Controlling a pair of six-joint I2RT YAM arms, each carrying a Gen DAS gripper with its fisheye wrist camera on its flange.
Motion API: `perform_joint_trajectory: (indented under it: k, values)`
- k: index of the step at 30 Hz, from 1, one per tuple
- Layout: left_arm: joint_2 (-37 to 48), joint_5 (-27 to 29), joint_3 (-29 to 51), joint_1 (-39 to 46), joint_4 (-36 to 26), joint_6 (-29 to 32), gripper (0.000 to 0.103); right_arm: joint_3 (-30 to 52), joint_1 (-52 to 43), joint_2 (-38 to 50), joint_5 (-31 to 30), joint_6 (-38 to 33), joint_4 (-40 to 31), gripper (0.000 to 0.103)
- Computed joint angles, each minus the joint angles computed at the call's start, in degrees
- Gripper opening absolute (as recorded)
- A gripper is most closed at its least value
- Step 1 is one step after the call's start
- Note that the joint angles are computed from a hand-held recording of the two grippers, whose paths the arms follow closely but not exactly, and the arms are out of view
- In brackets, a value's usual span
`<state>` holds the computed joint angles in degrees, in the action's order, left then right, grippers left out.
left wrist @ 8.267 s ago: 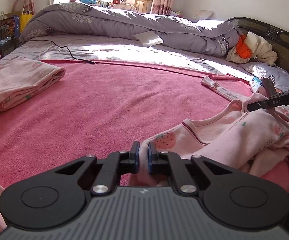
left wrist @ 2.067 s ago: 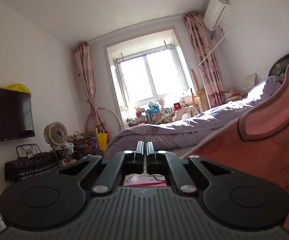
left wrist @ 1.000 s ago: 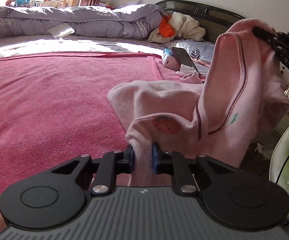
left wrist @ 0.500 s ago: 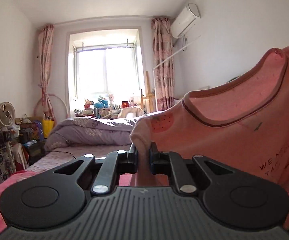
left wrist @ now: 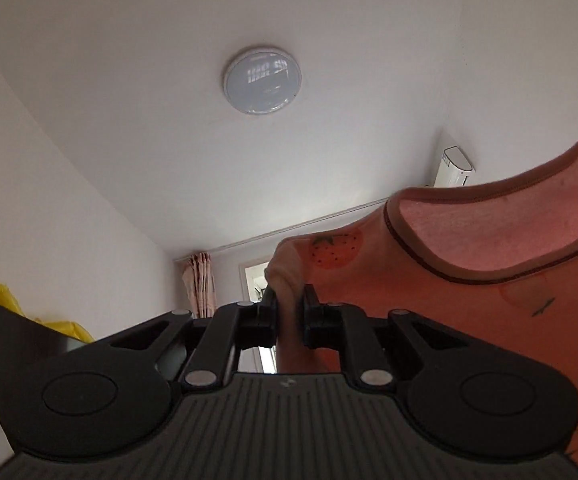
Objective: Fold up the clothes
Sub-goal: 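Raise the shirt by its shoulders with both grippers and shake it out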
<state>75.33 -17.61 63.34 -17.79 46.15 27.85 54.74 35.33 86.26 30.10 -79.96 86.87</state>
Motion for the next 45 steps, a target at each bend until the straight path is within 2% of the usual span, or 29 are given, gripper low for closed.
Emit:
perform_joint_trajectory:
  k: [2,5,6,7,8,9,10,11,12,14,17,19,23,24,25,26,27,28,31,34,38,40,42,43,44,45]
  values:
    - [-1.3,0.2,-0.4,1.3,-3.5,-0.3,0.015,-0.4,-0.6,-4.1,1.2,8.2,-7.3,0.015]
    - [0.1,1.2,-2.7,3.0,-6.7,-2.6,0.015,-1.2,-3.6,-9.6,-0.8,31.8,-28.6,0.015]
    - [1.7,1.2,-4.5,3.4,-4.9,-3.8,0.015,-2.0,-6.2,-11.4,-7.1,44.7,-39.2,0.015]
    - [3.3,1.5,-6.5,3.9,-2.5,-4.4,0.015,-2.8,-9.9,-12.4,-18.2,57.7,-48.3,0.015]
    - [5.1,1.0,-7.9,4.1,-0.7,-3.5,0.015,-3.6,-13.1,-11.4,-28.6,66.7,-51.4,0.015]
    - [7.3,-0.2,-8.8,4.0,1.5,-1.5,0.015,-4.8,-16.4,-7.5,-41.4,76.8,-51.0,0.024]
    - [9.0,-0.9,-10.1,4.3,4.0,0.5,0.015,-5.3,-17.8,-1.8,-50.0,83.7,-48.7,0.037]
    - [9.3,-1.4,-11.3,4.5,5.4,2.1,0.015,-4.9,-17.5,4.1,-54.2,87.1,-46.4,0.043]
    - [9.6,-1.9,-12.6,4.7,6.8,3.6,0.015,-4.1,-16.3,9.0,-55.6,88.1,-45.1,0.048]
    - [10.5,-3.0,-14.9,5.0,9.7,6.8,0.015,2.4,-12.1,21.2,-56.3,86.4,-48.4,0.048]
    - [10.2,-4.2,-16.3,6.4,10.7,6.8,0.015,16.8,-7.3,34.5,-55.6,84.0,-56.6,0.054]
    - [10.4,-4.5,-16.6,7.3,11.0,6.8,0.015,30.5,-5.2,42.7,-54.6,82.2,-65.9,0.074]
    - [10.5,-3.9,-17.6,10.2,11.2,5.4,0.015,52.7,-1.7,55.4,-55.4,82.8,-82.2,0.075]
    - [10.8,-3.6,-17.8,10.9,11.7,4.8,0.015,56.9,-1.0,57.6,-54.8,82.2,-85.6,0.068]
    - [10.5,-3.4,-18.1,11.3,11.5,4.2,0.015,60.5,-0.3,59.2,-53.5,81.3,-89.4,0.047]
    - [10.2,-3.3,-18.4,11.8,11.4,3.6,0.015,61.3,0.1,59.8,-52.8,81.1,-90.2,0.035]
    - [10.2,-2.9,-18.1,12.5,11.1,2.9,0.015,59.3,0.6,59.1,-52.0,81.6,-88.7,0.017]
    - [10.3,-2.5,-17.8,13.2,10.8,2.1,0.015,56.2,0.5,57.4,-51.5,82.7,-86.3,0.008]
    - [11.2,-3.3,-17.4,13.7,12.6,2.2,0.015,44.9,0.2,49.9,-46.8,82.8,-77.6,0.007]
    - [9.4,-3.7,-18.8,13.9,14.2,1.3,0.015,34.6,0.4,41.6,-36.6,77.4,-69.4,0.006]
    - [6.6,-3.4,-20.4,13.7,16.5,0.1,0.018,23.7,1.3,32.2,-17.0,59.8,-55.2,0.006]
    - [5.6,-3.1,-21.0,12.6,18.6,0.8,0.020,19.9,1.1,27.8,-9.9,51.3,-49.2,0.006]
    - [5.4,-4.0,-21.7,10.7,23.2,3.8,0.020,17.4,1.2,24.8,-4.8,43.9,-43.7,0.006]
    - [5.4,-4.7,-22.0,9.7,25.9,5.6,0.016,16.2,1.3,23.6,-3.1,40.1,-40.6,0.006]
    - [6.1,-6.2,-21.8,8.5,29.8,8.0,0.015,14.4,1.6,22.3,-1.2,34.5,-35.4,0.006]
    - [5.5,-6.3,-21.9,8.0,31.0,8.7,0.014,13.5,1.9,21.6,0.0,30.2,-32.0,0.006]
